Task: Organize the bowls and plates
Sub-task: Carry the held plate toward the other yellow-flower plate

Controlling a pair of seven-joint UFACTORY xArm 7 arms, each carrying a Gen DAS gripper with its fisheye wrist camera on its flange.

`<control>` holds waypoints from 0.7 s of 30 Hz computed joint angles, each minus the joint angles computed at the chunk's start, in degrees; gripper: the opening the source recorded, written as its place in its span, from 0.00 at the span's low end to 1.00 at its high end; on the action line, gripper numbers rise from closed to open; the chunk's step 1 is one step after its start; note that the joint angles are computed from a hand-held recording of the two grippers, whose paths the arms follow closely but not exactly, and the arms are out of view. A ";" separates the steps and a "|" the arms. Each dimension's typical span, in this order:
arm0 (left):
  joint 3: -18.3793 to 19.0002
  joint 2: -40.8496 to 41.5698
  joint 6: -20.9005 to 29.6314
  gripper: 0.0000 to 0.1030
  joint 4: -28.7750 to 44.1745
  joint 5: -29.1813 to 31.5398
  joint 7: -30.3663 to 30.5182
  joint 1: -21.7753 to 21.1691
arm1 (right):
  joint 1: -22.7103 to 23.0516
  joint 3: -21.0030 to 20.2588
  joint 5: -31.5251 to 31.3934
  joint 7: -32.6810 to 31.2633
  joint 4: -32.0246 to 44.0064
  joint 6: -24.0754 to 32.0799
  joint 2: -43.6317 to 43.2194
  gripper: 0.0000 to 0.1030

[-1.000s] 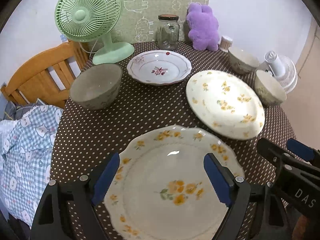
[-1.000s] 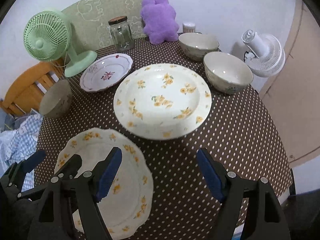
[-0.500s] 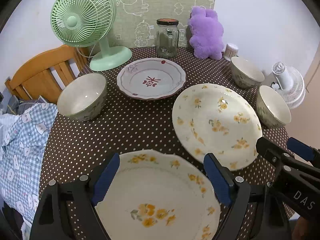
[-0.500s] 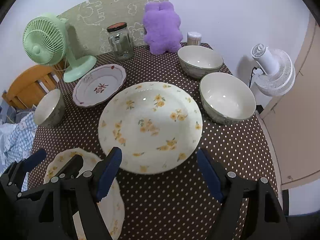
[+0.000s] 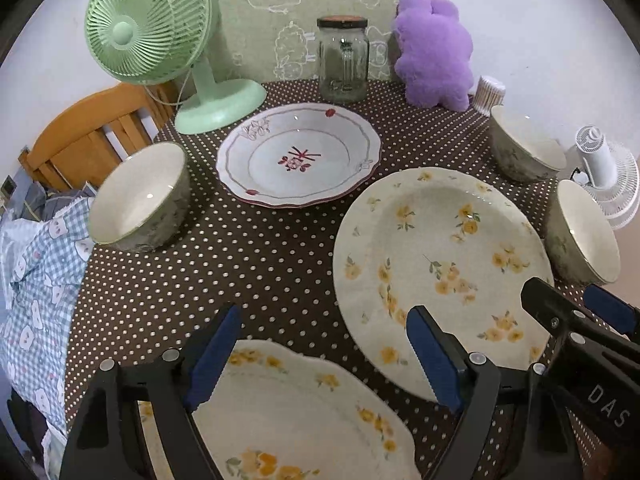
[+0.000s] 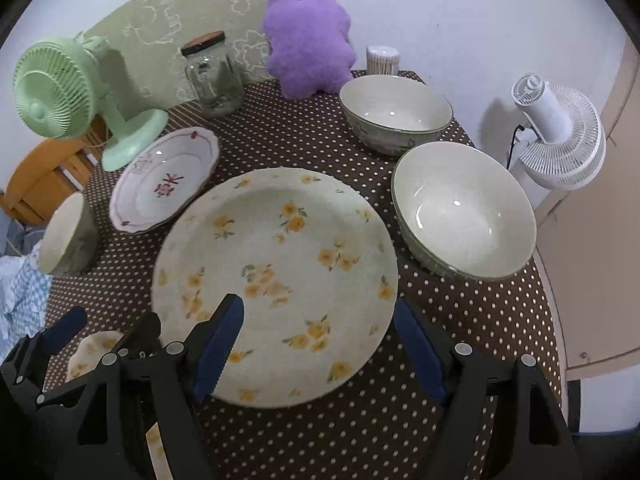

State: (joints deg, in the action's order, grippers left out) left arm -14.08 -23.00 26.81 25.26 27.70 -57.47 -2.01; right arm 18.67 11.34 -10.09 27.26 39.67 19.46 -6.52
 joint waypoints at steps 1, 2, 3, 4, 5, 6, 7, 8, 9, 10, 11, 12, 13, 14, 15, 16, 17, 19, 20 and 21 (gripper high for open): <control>-0.27 1.10 -0.30 0.83 0.52 0.56 -0.33 0.43 | -0.25 -0.10 -0.36 0.10 0.51 -0.14 0.98 0.78; -0.41 1.88 -0.42 0.83 0.90 1.12 -0.61 0.68 | -0.37 -0.23 -0.57 0.15 0.73 -0.19 1.53 0.78; -0.52 3.00 -0.56 0.83 1.48 1.76 -0.95 0.92 | -0.46 -0.32 -0.85 0.41 1.06 -0.14 2.12 0.78; -0.30 3.90 -0.78 0.82 1.91 2.15 -1.01 0.91 | -0.57 -0.45 -1.14 0.79 1.35 -0.17 2.75 0.78; -0.06 5.01 -1.09 0.82 2.43 2.61 -1.15 0.95 | -0.69 -0.63 -1.45 1.17 1.69 -0.25 3.44 0.78; 0.16 6.09 -1.27 0.82 3.00 3.11 -1.41 0.95 | -0.79 -0.82 -1.88 1.61 2.02 -0.24 4.06 0.78; 0.49 7.08 -1.41 0.82 3.52 3.59 -1.52 0.88 | -0.82 -0.98 -2.24 2.07 2.23 -0.25 4.62 0.78; 0.73 8.11 -1.52 0.82 4.09 4.36 -1.82 0.89 | -0.82 -1.17 -2.40 2.30 2.59 -0.12 5.15 0.78; 0.83 9.08 -1.29 0.81 4.76 5.41 -2.52 0.97 | -0.82 -1.34 -2.86 2.83 2.99 0.00 5.77 0.78; 1.29 9.94 -1.54 0.79 5.21 6.04 -2.72 0.77 | -0.83 -1.53 -3.89 3.74 3.64 0.45 6.68 0.78; 1.97 10.74 -2.24 0.77 5.53 6.26 -2.67 0.47 | -0.70 -1.69 -4.24 3.86 4.01 0.67 7.30 0.78; 2.59 11.38 -2.81 0.77 5.82 6.31 -2.66 0.19 | -0.62 -1.90 -4.24 3.57 4.27 0.59 7.93 0.78; 3.15 12.03 -3.23 0.77 6.20 6.36 -2.61 -0.01 | -0.47 -2.06 -4.43 3.71 4.50 0.64 8.45 0.77; 3.61 12.75 -3.46 0.77 6.70 6.52 -2.61 -0.14 | -0.35 -2.19 -4.05 3.36 4.82 0.60 9.08 0.77; 4.06 13.44 -3.67 0.77 7.18 6.64 -2.56 -0.28 | -0.21 -2.35 -4.04 3.31 5.01 0.63 9.46 0.77; 4.49 14.09 -3.96 0.76 7.62 6.76 -2.49 -0.44 | -0.03 -2.60 -4.75 3.91 5.40 0.67 10.07 0.76; 4.86 14.77 -4.19 0.75 8.09 7.01 -2.47 -0.59 | 0.14 -2.78 -5.05 4.20 5.60 0.76 10.38 0.75; 5.53 16.20 -4.51 0.75 9.07 7.62 -2.48 -0.91 | 0.24 -3.03 -4.54 3.96 6.12 0.72 11.27 0.75; 5.82 16.75 -4.52 0.75 9.43 7.98 -2.50 -1.14 | 0.32 -3.15 -4.41 3.92 6.30 0.67 11.59 0.75; 6.09 17.43 -4.58 0.75 9.86 8.47 -2.45 -1.38 | 0.42 -3.28 -4.37 3.90 6.53 0.68 11.91 0.75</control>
